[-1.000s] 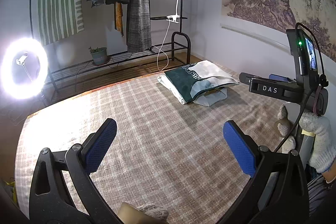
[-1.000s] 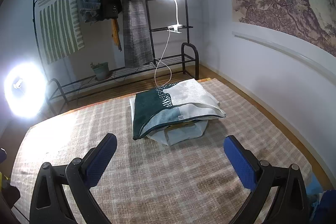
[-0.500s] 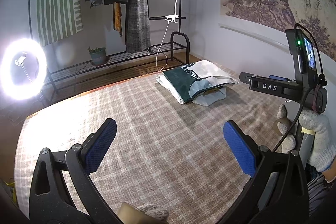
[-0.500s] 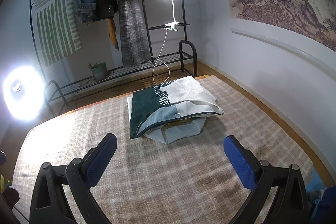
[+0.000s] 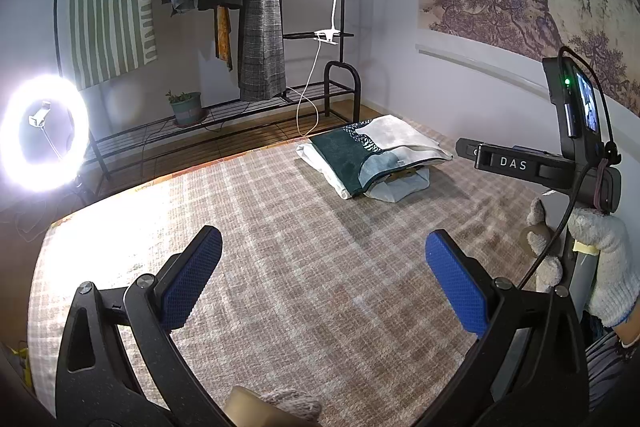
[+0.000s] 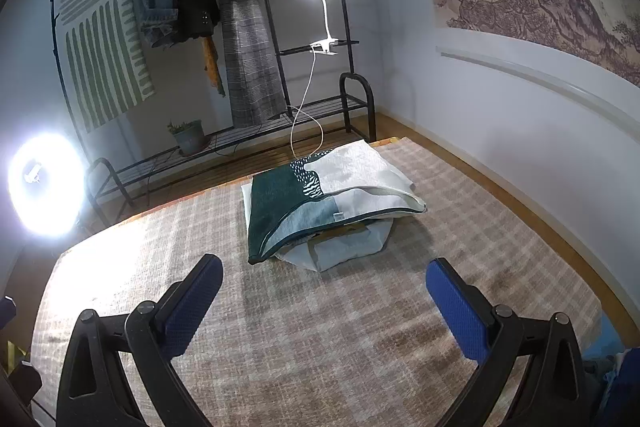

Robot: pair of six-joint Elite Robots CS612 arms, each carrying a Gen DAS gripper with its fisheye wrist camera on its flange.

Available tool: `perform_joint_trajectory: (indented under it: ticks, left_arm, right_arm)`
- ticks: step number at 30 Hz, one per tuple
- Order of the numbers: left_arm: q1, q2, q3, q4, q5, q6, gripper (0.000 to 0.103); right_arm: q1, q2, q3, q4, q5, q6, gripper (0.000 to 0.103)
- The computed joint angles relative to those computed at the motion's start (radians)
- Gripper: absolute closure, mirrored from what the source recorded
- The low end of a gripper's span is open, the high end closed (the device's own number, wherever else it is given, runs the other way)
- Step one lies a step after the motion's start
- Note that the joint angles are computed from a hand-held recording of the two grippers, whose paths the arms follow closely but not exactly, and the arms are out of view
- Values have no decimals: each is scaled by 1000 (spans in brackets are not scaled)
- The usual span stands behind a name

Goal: Fold small clothes

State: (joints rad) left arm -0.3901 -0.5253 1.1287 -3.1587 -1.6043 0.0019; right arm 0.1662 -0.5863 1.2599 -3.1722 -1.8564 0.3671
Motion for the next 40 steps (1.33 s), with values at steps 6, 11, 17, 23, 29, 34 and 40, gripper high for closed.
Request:
perform_joint_trajectory:
  ticks: [6,11,17,23,29,34,40]
  left_arm:
    - [0,0,0,-1,0,4,0]
    - [0,0,1,0,1,1,0]
    - [-1,0,1,-1,1,1,0]
    - [-1,0,1,-1,1,0,0]
    - [-1,0,1,1,3,1,0]
    - [-2,0,3,-6,6,1,0]
    - [-4,1,6,-25,12,5,0]
  right_arm:
    - [-1,-1,0,3,6,-1,0]
    - [-1,0,0,3,10,-6,0]
    - [-1,1,-1,3,11,-6,0]
    - [-1,1,-2,5,13,-7,0]
    - [0,1,-2,8,12,-4,0]
    - [0,0,-1,10,15,-4,0]
    - [-1,1,1,12,17,-5,0]
